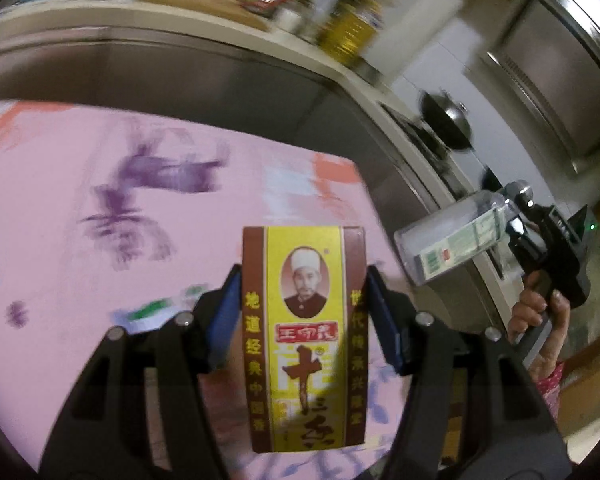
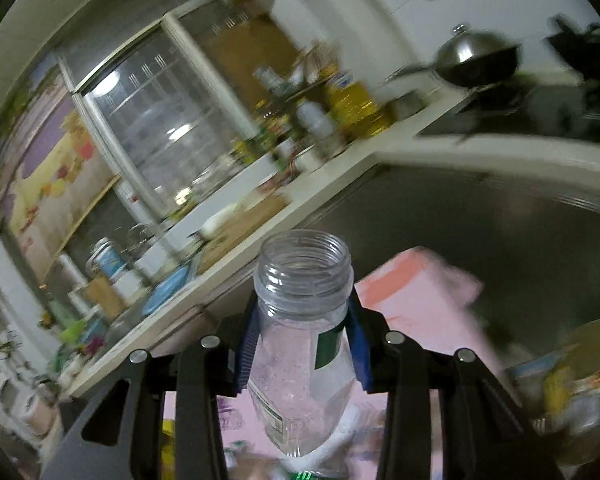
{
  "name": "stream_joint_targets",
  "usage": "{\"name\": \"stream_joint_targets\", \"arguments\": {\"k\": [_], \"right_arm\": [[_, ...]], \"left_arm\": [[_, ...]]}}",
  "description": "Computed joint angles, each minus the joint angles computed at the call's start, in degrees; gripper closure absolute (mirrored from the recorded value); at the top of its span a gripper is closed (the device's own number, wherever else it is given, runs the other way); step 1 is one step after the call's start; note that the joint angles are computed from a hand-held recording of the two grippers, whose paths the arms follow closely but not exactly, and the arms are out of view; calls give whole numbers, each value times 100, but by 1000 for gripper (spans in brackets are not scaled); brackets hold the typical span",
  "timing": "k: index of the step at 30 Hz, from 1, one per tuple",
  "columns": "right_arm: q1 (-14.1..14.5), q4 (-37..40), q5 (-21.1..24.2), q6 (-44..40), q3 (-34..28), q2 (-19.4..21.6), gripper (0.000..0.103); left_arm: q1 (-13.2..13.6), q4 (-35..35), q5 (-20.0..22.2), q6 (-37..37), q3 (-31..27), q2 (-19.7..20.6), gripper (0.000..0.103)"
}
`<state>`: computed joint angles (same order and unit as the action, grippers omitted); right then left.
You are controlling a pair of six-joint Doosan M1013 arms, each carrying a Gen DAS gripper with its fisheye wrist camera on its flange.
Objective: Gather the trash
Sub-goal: 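Carry the box and bottle over the beige bin and open both tools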
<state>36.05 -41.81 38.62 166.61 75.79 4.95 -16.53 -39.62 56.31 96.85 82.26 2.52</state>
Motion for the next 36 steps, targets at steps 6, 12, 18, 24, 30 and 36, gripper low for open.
{"name": "stream_joint_targets", "arguments": {"k": [6, 12, 18, 24, 30, 36], "right_arm": [[-196, -1118, 709, 1075, 1191, -950, 65], [-489, -1686, 1332, 1713, 2128, -1540, 65], [-986, -1076, 1158, 1380, 2732, -1667, 65], [-1261, -392, 568, 972, 3025, -1586, 54], [-1128, -1203, 444, 1611, 3198, -1657, 30], [-990, -1821, 607, 2193, 3115, -1723, 30]], "left_arm": [[-969, -73, 354, 70, -842, 610, 45], [-1973, -310, 757, 268, -1974, 1541, 45], [-2580, -99, 1093, 112, -2610, 2255, 45], [-2968, 952, 1332, -653, -2865, 2781, 34], [-2954, 1188, 1492, -944, -2865, 2836, 34], [-2714, 763, 853, -496, -2343, 2229, 34]]}}
